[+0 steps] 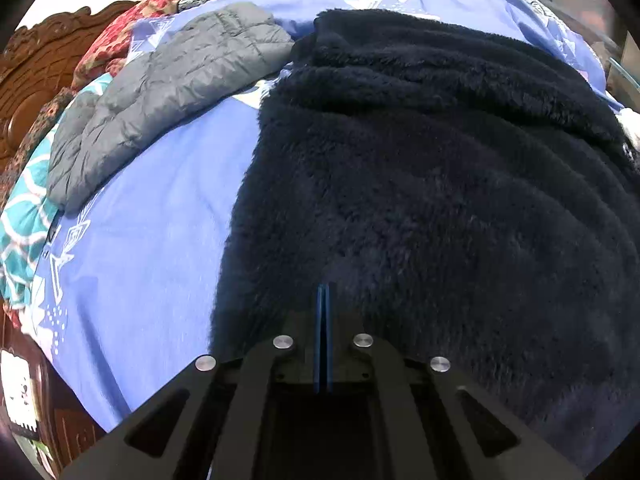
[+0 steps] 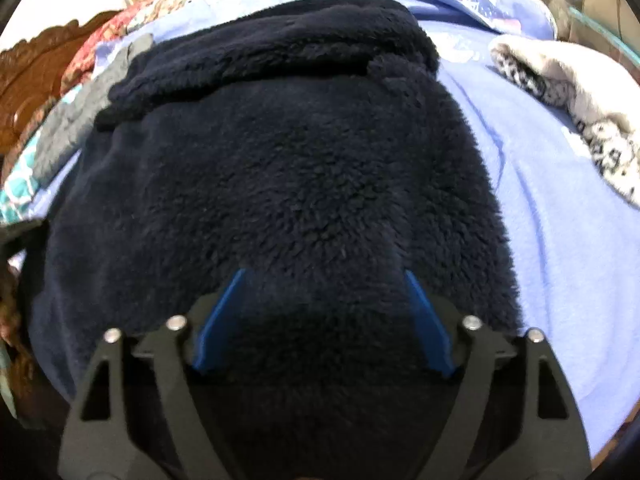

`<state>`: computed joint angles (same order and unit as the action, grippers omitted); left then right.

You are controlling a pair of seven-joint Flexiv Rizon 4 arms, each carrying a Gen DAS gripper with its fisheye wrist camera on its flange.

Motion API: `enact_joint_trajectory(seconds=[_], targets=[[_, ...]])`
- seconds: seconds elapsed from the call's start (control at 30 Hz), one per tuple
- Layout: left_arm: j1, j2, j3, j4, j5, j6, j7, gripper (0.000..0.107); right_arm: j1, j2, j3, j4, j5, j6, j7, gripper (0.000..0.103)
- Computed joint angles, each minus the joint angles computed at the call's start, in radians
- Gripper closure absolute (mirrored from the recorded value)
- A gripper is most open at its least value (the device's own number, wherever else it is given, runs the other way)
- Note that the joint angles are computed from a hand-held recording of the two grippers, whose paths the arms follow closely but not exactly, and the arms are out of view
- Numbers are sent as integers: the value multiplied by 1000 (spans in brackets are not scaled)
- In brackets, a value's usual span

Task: Fold large clothes

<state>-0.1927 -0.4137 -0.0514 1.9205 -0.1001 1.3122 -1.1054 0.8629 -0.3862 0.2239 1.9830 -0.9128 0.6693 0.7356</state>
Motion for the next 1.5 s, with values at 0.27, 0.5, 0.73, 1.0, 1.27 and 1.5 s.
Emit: enact_joint_trajectory(seconds=[0.27,0.5,0.73,1.0,1.27,1.5], targets=[[-16,-8,20,16,34,38,-32,81,7,-17,-14,-1,-65,14,34,12],[-10,-20,11,34,38,75,-25,81,13,-23,-17,1,-90,-11,31,11],[92,-26,-115,93,-75,149,81,81,28,-40,-15,-21,-84,-69,16,11],[162,-44,-208,140,-104,264,173,81,31,-47,-12,-40,-56,-94,-18,11],[195,-49,-249,141,-131,260,204,81,35,-51,-12,-48,-41,-101,-35,11],[223,-52,-279,152,-142,274,225,81,39,-52,-14,-50,-41,-106,-35,11]])
